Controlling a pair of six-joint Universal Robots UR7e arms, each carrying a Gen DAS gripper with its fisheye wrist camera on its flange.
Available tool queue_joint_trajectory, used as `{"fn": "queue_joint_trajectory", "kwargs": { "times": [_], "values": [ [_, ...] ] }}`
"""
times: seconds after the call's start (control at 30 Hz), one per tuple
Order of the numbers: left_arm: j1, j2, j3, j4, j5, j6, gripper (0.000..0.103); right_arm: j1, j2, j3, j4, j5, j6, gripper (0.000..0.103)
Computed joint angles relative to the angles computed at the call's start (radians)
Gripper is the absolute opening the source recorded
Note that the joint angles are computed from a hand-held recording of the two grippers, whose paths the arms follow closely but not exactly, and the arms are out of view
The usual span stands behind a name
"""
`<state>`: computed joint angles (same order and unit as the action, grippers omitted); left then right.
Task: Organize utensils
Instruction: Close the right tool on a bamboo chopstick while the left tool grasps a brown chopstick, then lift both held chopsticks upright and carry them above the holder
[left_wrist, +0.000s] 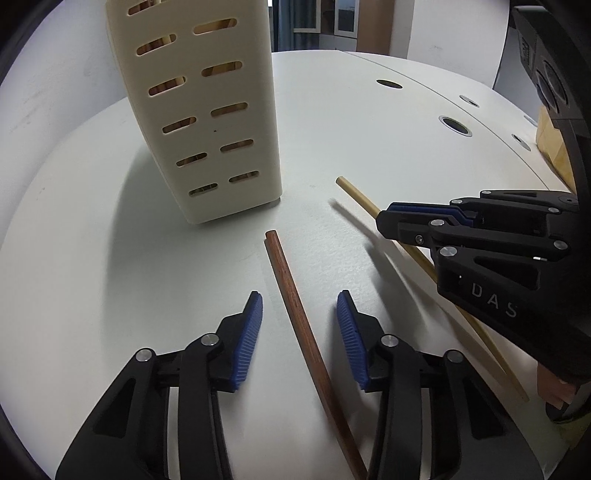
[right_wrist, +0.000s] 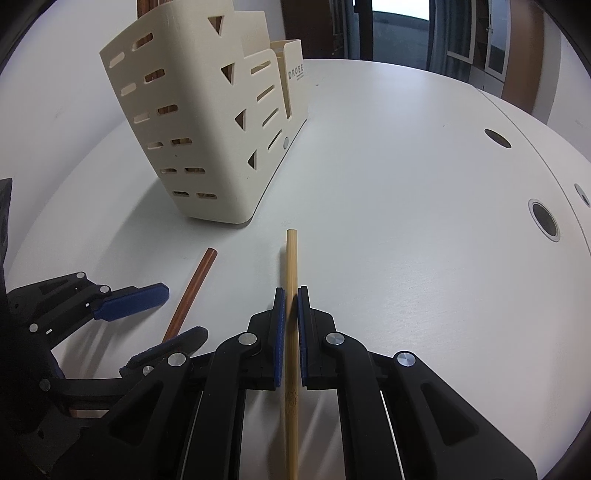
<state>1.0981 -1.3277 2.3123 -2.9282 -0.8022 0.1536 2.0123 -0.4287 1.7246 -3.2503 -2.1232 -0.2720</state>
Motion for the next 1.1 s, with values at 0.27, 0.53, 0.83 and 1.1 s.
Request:
{"fn": "queue_joint_trajectory", "kwargs": {
  "times": [0.27, 0.53, 0.83, 1.1],
  "values": [
    [-0.005, -0.022, 0.002, 0.035, 0.034, -0.008, 0.007, 0.022, 0.003, 0.025, -0.069, -0.015, -0.009, 0.007],
    [-0.014, -0.070, 0.028, -0.027, 0.035, -0.016, 0.006, 0.035, 0.000, 0.048, -0.172, 0.001, -0.025, 0.007],
    [-0.030, -0.177, 0.088, -0.250, -0.056, 0.060, 0.006, 0.071, 0.002, 0.075, -0.331, 0.024, -0.059, 0.007],
    [-0.053, -0.221, 0.122, -0.462, -0.107, 0.136, 0.006, 0.108, -0.008, 0.102, -0.521, 0.079, -0.120, 0.007]
  ]
}}
